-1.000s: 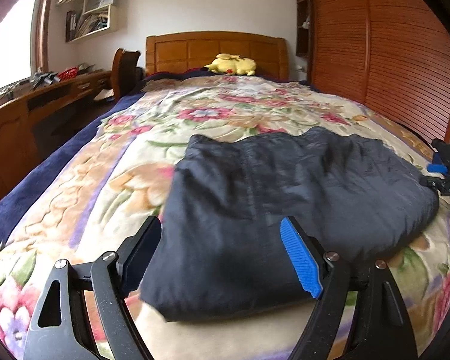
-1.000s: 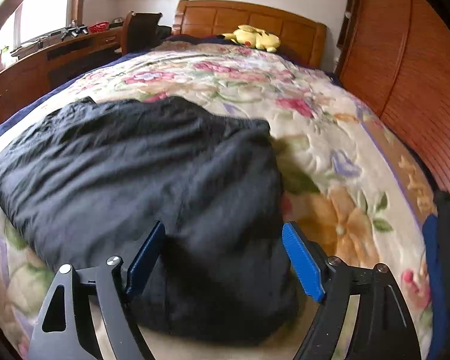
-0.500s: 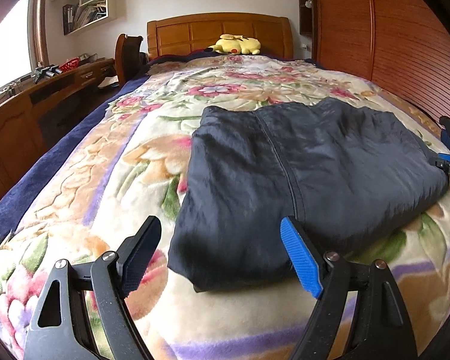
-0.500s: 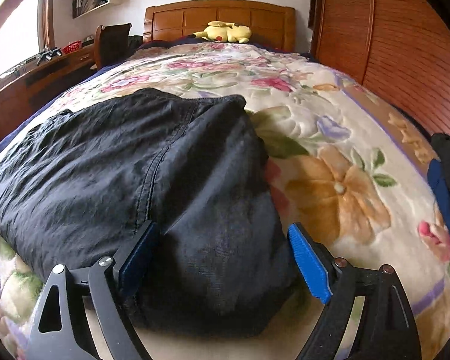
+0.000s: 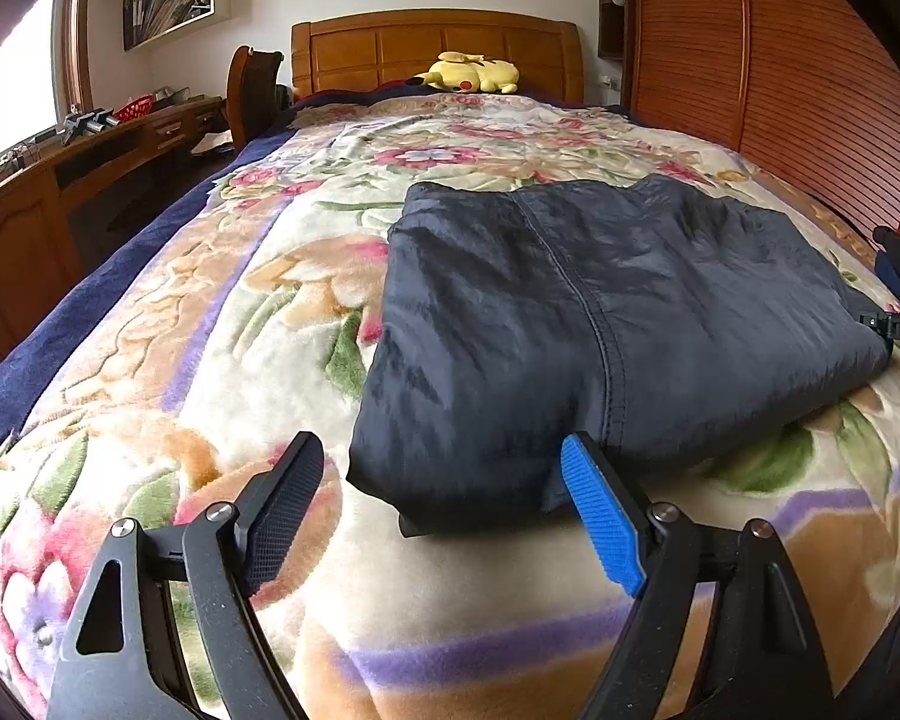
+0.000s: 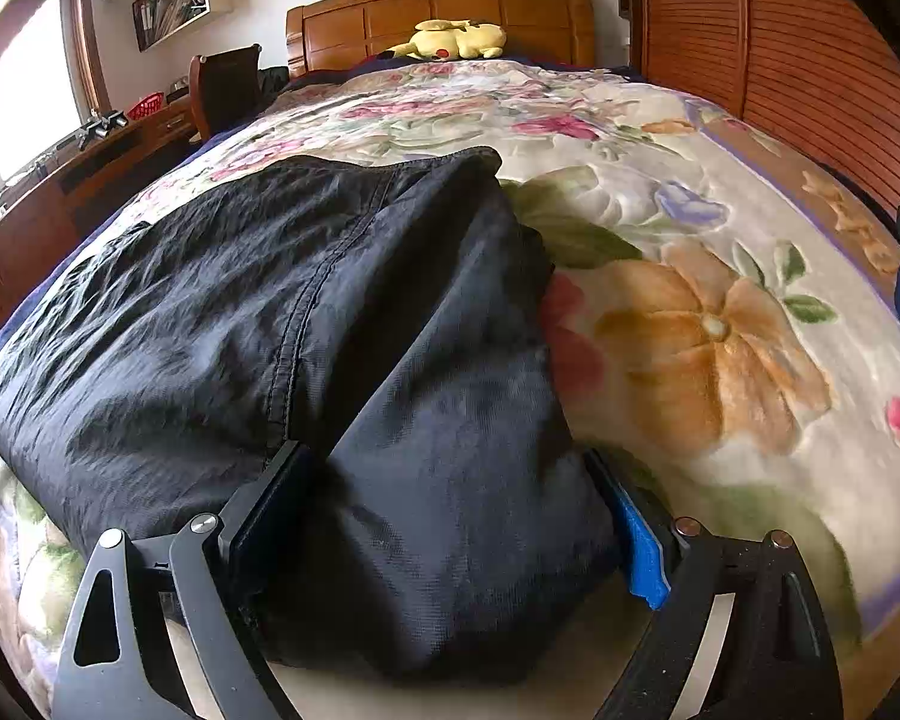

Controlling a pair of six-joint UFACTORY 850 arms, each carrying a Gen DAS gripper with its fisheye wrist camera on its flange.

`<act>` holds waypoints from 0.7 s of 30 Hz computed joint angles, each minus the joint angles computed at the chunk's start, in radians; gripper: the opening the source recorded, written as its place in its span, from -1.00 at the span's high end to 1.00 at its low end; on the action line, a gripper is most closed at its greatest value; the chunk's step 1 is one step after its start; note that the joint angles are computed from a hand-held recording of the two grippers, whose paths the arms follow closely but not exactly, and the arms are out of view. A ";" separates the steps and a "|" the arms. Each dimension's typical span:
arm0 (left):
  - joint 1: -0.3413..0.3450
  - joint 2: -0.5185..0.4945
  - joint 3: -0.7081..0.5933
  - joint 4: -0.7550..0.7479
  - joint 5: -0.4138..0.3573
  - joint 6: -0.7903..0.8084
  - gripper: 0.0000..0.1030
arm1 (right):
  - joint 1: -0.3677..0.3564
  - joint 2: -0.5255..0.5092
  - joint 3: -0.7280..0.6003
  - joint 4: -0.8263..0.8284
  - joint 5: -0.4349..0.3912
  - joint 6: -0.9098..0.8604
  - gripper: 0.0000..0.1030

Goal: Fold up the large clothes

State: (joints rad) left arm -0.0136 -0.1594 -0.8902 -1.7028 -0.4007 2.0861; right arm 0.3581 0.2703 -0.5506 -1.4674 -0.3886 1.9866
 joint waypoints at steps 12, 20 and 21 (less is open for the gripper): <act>-0.002 0.012 0.008 0.002 -0.020 -0.004 0.61 | -0.069 -0.024 -0.027 0.201 0.157 -0.217 -0.48; 0.000 0.076 0.074 -0.203 -0.034 0.200 0.79 | -0.020 0.029 -0.013 0.165 0.132 -0.239 0.49; 0.003 0.083 0.081 -0.211 -0.040 0.207 0.79 | -0.018 0.045 -0.004 0.160 0.133 -0.240 0.56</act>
